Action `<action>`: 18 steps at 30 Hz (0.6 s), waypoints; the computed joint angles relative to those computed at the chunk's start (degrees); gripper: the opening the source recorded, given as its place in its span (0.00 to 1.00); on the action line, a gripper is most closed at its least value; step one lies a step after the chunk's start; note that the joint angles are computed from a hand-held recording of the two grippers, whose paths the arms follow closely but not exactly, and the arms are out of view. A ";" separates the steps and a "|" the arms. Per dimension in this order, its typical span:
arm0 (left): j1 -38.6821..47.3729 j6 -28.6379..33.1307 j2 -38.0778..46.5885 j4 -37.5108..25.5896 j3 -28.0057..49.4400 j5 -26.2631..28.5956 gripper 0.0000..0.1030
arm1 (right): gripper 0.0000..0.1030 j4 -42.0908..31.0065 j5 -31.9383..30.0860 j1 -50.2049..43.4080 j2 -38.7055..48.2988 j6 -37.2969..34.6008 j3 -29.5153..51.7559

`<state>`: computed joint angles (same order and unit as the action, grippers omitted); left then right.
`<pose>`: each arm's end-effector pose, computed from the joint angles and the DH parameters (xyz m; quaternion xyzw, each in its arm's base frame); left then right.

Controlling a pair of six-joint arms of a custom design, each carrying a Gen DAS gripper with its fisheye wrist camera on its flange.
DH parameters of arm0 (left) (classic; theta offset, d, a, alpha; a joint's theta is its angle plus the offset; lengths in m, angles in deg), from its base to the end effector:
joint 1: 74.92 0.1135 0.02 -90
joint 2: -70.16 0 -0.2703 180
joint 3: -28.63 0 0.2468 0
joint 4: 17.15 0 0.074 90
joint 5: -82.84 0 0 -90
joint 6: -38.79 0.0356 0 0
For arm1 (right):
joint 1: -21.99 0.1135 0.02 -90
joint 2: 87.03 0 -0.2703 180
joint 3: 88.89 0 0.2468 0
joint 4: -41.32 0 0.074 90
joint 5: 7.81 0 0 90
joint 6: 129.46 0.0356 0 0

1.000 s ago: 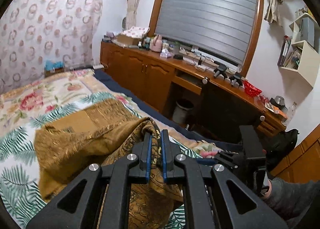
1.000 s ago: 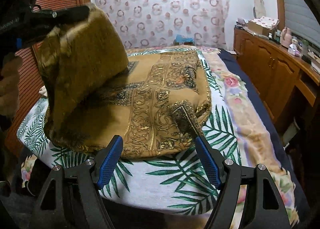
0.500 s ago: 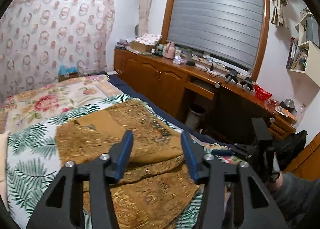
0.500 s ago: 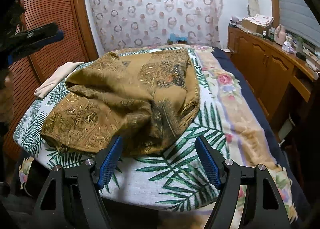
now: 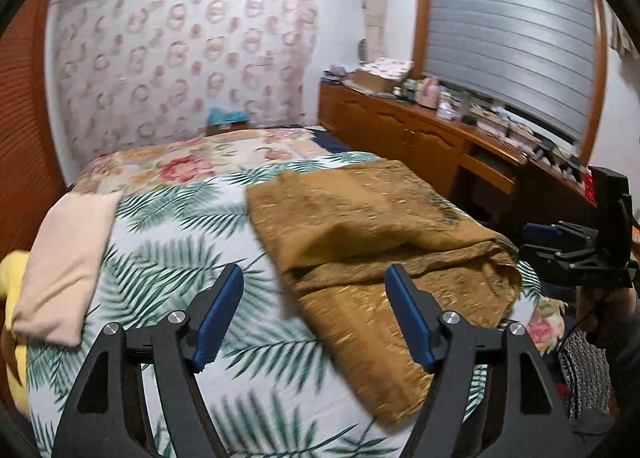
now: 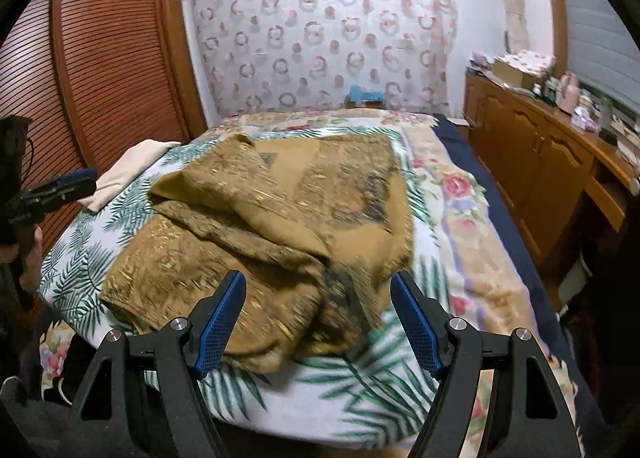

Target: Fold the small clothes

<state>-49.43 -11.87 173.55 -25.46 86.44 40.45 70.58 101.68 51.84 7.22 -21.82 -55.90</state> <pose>0.2939 0.1110 0.1210 0.2291 0.8484 -0.1720 0.4451 0.2227 0.1141 0.1097 -0.0101 0.8658 0.0569 0.4970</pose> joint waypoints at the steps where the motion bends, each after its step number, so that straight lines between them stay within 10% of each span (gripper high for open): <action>1: 1.39 -0.07 0.85 0.15 0.43 0.59 0.72 | 0.74 -0.59 0.20 0.62 0.49 -0.44 1.17; 18: 8.13 -0.60 5.87 3.84 1.83 1.55 0.72 | 0.74 -19.00 -12.15 0.58 18.77 -11.98 36.71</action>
<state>-41.30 -12.48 179.43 -21.62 88.27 42.00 51.58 89.53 52.41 25.99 -33.80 -19.19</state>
